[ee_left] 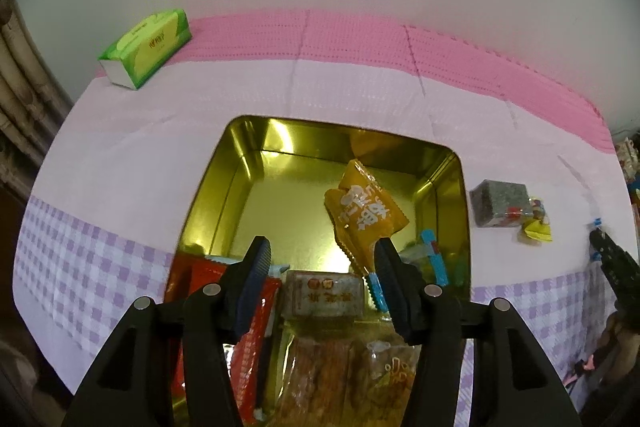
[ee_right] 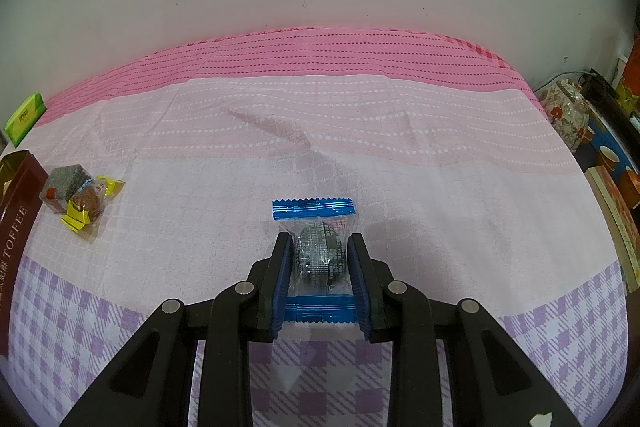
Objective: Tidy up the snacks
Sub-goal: 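Carry the blue-ended candy into the gold tin and open the right gripper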
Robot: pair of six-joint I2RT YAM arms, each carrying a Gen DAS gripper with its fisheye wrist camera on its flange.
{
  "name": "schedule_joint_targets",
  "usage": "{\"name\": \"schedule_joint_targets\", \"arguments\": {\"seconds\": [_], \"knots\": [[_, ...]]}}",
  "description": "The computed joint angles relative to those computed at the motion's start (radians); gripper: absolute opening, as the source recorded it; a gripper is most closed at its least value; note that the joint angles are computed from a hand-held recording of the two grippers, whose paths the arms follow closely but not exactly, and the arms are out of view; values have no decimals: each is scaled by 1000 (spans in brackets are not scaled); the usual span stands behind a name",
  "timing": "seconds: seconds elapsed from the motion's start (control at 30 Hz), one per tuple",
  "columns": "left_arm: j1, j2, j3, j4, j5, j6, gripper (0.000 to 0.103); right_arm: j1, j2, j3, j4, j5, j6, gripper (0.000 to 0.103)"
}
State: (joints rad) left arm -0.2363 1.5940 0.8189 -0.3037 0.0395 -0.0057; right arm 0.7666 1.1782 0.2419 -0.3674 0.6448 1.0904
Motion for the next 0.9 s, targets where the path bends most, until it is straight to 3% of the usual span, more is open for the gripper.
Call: {"name": "schedule_joint_targets", "arguments": {"seconds": [0.5, 0.77, 0.9], "knots": [[61, -269, -198, 93, -126, 131, 66, 0, 9, 4, 4, 0, -3, 26], [143, -325, -268, 130, -101, 186, 70, -18, 34, 38, -23, -20, 3, 24], [170, -344, -299, 156, -93, 207, 70, 7, 88, 96, -104, -1, 78, 23]]}}
